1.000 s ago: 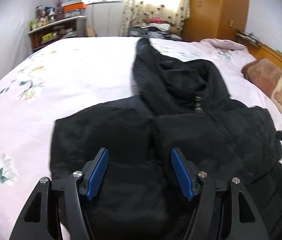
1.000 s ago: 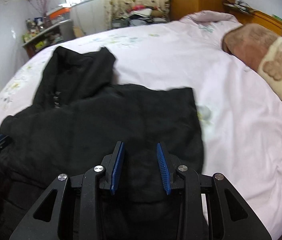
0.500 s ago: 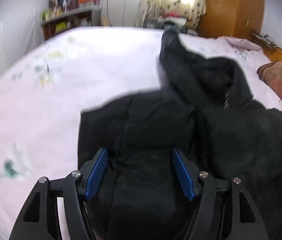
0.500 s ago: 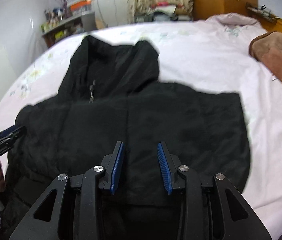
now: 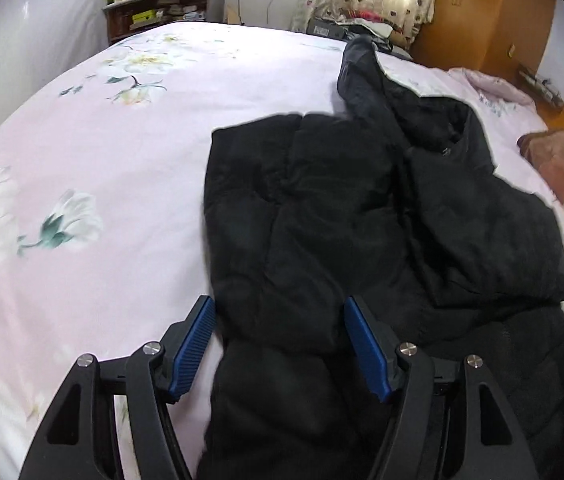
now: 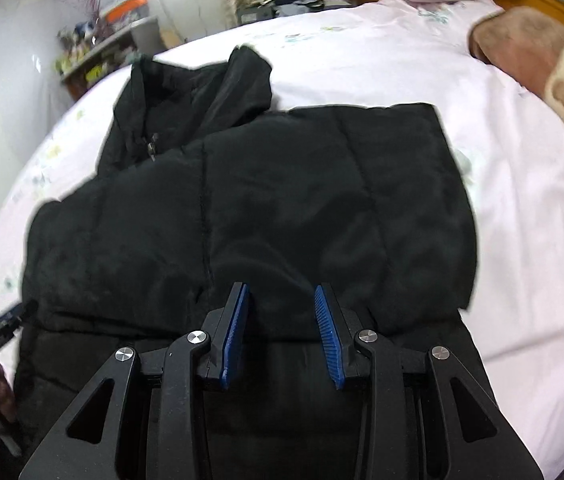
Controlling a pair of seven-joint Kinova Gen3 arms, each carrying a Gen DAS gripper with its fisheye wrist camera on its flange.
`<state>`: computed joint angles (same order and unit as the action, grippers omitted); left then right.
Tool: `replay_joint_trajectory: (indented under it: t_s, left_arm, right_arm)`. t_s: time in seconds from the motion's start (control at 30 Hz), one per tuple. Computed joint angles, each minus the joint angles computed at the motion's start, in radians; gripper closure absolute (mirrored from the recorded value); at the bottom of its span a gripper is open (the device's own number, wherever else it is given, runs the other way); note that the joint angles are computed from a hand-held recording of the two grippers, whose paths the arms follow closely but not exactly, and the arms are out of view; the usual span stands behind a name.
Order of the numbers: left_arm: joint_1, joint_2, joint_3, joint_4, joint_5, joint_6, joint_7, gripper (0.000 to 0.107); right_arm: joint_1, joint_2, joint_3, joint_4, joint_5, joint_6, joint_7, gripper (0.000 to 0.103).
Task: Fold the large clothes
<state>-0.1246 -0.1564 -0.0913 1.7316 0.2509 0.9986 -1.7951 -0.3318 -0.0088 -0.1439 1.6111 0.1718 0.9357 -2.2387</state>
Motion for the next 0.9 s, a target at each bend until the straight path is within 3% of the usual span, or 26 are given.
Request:
replay_joint_trajectory:
  t_s: [0.27,0.43,0.6,0.9]
  left_arm:
    - [0.048,-0.228,0.028,-0.016,-0.054,0.147,0.076,0.038]
    - [0.094,-0.342,0.037,-0.055,-0.067,0.268,0.129,0.038]
    - [0.128,-0.422,0.049,-0.11,-0.083,0.369,0.173,0.038]
    - [0.176,-0.48,0.053,-0.199,-0.106,0.467,0.189,0.038]
  right_arm:
    - [0.003,-0.193,-0.083,0.007,0.055,0.099,-0.047,0.067]
    - [0.02,-0.313,-0.154,0.019,0.017,0.171,-0.068,0.067]
    - [0.046,-0.414,-0.228,0.023,-0.028,0.226,-0.082,0.067]
    - [0.101,-0.501,-0.306,-0.013,-0.103,0.267,-0.052,0.067]
